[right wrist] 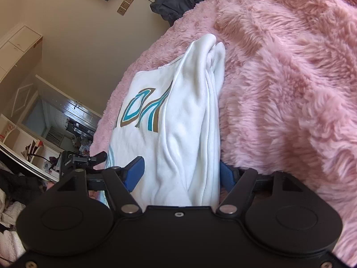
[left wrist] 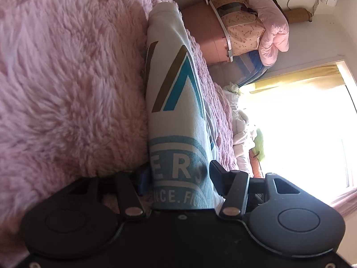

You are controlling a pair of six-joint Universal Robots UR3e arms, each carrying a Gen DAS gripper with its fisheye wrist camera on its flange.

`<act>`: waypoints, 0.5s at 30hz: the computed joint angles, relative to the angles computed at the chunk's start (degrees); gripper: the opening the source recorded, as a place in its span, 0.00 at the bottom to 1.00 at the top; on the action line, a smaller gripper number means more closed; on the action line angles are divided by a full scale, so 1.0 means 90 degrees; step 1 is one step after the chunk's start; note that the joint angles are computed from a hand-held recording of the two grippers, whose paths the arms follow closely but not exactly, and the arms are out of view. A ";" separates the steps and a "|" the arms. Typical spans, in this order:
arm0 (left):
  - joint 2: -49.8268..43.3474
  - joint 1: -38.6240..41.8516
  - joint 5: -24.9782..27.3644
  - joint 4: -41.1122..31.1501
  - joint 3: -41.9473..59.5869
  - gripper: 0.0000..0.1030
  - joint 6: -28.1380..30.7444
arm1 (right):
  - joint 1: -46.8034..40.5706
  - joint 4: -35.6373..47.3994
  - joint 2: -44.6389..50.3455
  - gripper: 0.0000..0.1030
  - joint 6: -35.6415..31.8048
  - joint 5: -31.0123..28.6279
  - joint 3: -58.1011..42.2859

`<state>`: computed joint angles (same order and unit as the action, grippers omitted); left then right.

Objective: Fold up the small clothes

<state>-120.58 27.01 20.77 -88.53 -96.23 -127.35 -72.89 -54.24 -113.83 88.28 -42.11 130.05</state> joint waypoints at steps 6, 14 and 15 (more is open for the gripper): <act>-0.0166 -0.0654 0.0232 0.1241 0.0335 0.51 -0.0831 | 0.0795 -0.0428 0.0398 0.67 0.0613 0.0743 0.0026; 0.0154 -0.0707 0.0216 0.1759 0.0041 0.28 -0.0999 | 0.0546 -0.0121 -0.0310 0.32 0.0723 0.0736 0.0142; 0.0233 -0.0709 0.0197 0.1692 0.0073 0.27 -0.0992 | 0.0559 -0.0079 -0.0511 0.31 0.0799 0.0763 0.0131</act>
